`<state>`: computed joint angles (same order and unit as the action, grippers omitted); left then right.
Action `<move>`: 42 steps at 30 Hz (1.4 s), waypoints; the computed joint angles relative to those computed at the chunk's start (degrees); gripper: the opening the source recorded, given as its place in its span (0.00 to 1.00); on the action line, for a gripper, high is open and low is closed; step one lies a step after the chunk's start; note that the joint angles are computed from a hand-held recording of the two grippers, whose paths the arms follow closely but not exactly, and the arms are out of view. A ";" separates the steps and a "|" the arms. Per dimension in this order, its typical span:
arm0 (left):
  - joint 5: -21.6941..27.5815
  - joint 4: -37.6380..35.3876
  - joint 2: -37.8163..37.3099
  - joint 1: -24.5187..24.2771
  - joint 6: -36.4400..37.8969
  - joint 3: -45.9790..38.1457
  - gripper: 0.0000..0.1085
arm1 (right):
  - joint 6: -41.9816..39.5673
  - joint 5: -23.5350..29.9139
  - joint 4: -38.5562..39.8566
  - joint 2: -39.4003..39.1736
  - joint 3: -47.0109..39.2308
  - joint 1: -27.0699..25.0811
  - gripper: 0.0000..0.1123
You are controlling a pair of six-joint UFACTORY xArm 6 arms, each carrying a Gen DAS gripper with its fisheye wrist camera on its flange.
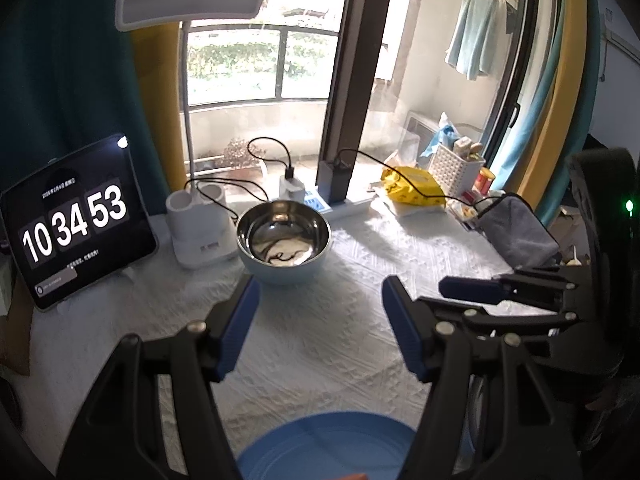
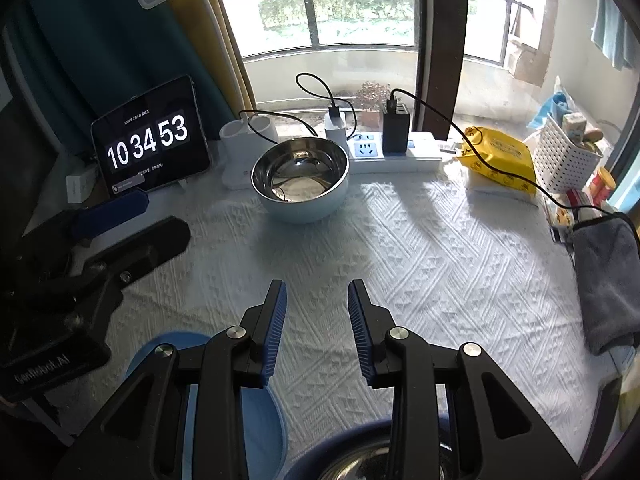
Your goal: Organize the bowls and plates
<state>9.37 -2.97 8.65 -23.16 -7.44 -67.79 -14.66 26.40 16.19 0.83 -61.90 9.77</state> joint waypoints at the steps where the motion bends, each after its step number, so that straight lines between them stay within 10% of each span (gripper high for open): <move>1: 0.21 -0.04 0.35 0.05 0.14 -0.42 0.60 | 0.16 0.10 -0.24 0.64 -0.71 0.11 0.30; 29: 5.12 7.20 16.97 6.47 -9.33 -18.40 0.60 | 1.26 2.76 1.19 17.68 -19.99 -0.78 0.31; 42: 5.69 9.53 23.79 6.98 -13.73 -23.05 0.60 | -6.22 5.79 20.07 28.27 -29.91 -2.37 0.42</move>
